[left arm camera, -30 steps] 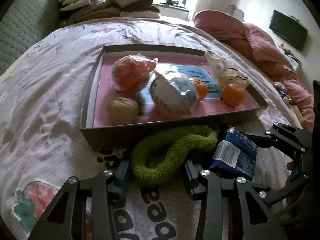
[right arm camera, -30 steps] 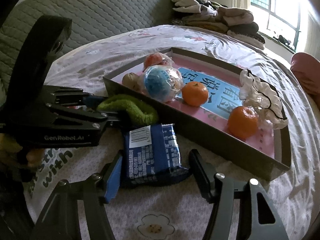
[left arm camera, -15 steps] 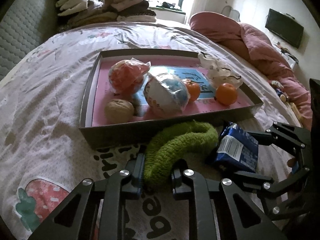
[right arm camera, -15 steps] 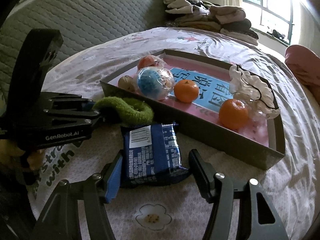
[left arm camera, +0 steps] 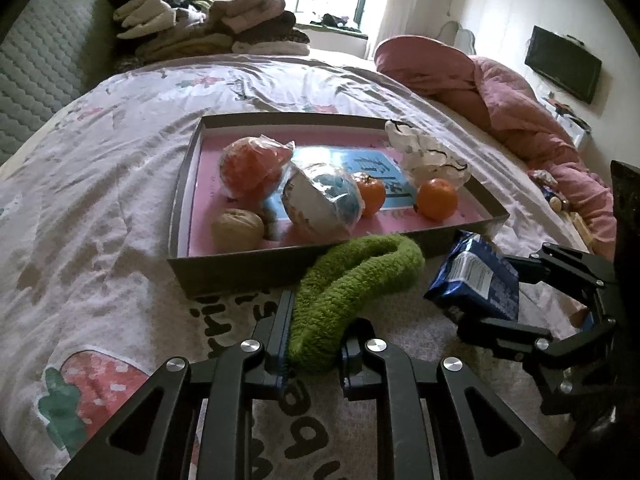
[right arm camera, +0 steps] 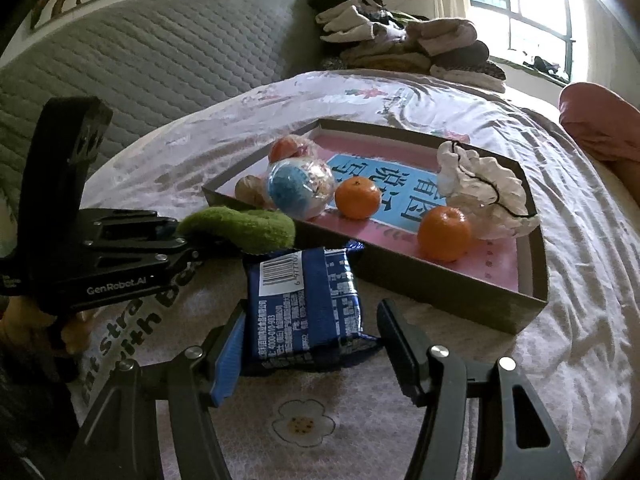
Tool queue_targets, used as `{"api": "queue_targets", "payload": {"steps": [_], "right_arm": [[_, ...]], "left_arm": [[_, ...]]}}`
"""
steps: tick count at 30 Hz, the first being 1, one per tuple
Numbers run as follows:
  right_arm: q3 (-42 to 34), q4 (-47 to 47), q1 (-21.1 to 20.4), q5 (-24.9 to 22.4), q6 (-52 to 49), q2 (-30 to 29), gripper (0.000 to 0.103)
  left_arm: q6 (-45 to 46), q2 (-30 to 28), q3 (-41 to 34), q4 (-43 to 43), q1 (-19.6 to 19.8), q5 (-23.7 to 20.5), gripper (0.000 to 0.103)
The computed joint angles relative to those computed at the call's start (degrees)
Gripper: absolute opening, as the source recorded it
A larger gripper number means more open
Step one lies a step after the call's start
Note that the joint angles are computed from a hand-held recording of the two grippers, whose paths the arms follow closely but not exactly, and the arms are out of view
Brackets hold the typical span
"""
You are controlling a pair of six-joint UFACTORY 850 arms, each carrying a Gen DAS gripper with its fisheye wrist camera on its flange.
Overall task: Organize objects
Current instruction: 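Lift and carry the green ring and the blue snack bag over the pink tray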
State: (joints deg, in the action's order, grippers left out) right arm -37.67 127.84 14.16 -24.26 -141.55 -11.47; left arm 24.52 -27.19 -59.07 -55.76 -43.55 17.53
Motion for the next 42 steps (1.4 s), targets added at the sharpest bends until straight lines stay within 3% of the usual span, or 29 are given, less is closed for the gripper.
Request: {"api": "queue_targets", "payload": {"steps": [14, 30, 42], "right_arm": [[1.22, 2.36, -1.22, -2.48, -1.57, 1.96, 0.063], [2.07, 5.07, -2.88, -4.95, -1.89, 3.87, 0.063], [3.89, 7.74, -4.82, -7.87, -2.62, 7.28, 0.063]], "left_arm": [[-5.01, 2.01, 1.81, 4.49, -0.59, 1.45, 0.018], [-4.94, 5.78, 4.21, 2.99, -2.59, 5.38, 0.018], [6.05, 7.12, 2.55, -8.78, -4.44, 7.80, 0.018]]}}
